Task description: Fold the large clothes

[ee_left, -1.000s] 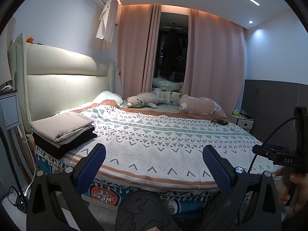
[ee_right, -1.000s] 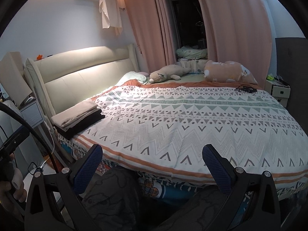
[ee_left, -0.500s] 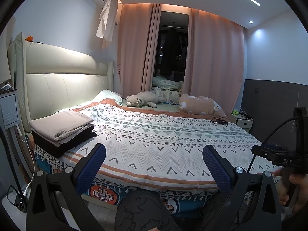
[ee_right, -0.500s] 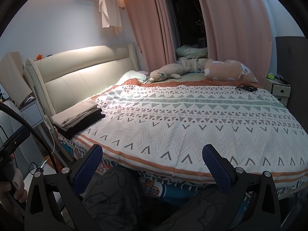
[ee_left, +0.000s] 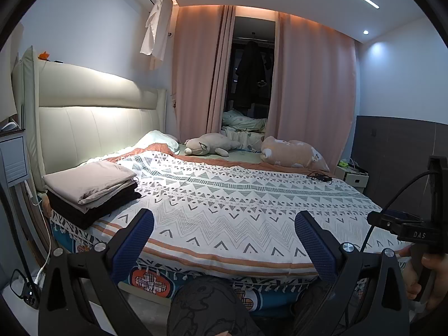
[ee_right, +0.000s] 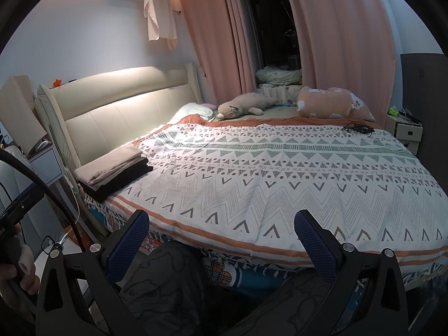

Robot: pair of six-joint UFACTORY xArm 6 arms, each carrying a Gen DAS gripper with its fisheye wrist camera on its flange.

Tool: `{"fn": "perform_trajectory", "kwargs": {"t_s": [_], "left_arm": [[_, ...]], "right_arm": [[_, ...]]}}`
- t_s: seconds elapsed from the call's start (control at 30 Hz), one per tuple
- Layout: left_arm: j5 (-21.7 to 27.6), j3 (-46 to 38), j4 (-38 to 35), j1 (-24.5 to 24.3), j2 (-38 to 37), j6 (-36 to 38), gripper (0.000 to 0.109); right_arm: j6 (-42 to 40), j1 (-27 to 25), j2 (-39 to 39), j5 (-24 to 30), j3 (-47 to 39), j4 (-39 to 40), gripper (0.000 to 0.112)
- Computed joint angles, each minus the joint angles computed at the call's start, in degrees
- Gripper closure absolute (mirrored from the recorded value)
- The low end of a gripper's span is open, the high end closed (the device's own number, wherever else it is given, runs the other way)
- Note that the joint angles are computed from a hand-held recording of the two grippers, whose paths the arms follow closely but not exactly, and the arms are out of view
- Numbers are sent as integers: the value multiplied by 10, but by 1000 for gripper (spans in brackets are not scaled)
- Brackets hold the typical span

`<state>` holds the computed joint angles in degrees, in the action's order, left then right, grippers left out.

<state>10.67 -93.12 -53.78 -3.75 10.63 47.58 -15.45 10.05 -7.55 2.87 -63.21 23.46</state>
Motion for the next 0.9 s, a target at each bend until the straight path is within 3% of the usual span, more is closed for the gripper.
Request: {"fn": "perform_trajectory", "kwargs": {"t_s": [0.43, 0.57, 0.9], "left_arm": [[-3, 5, -16, -2, -2, 18, 6], [7, 8, -61, -1, -9, 59, 6], [-19, 15, -120, -13, -20, 133, 6]], "right_arm": [[-9, -1, 4, 6, -5, 13, 9], [16, -2, 4, 6, -4, -11, 9], [-55, 6, 3, -5, 0, 72, 9]]}}
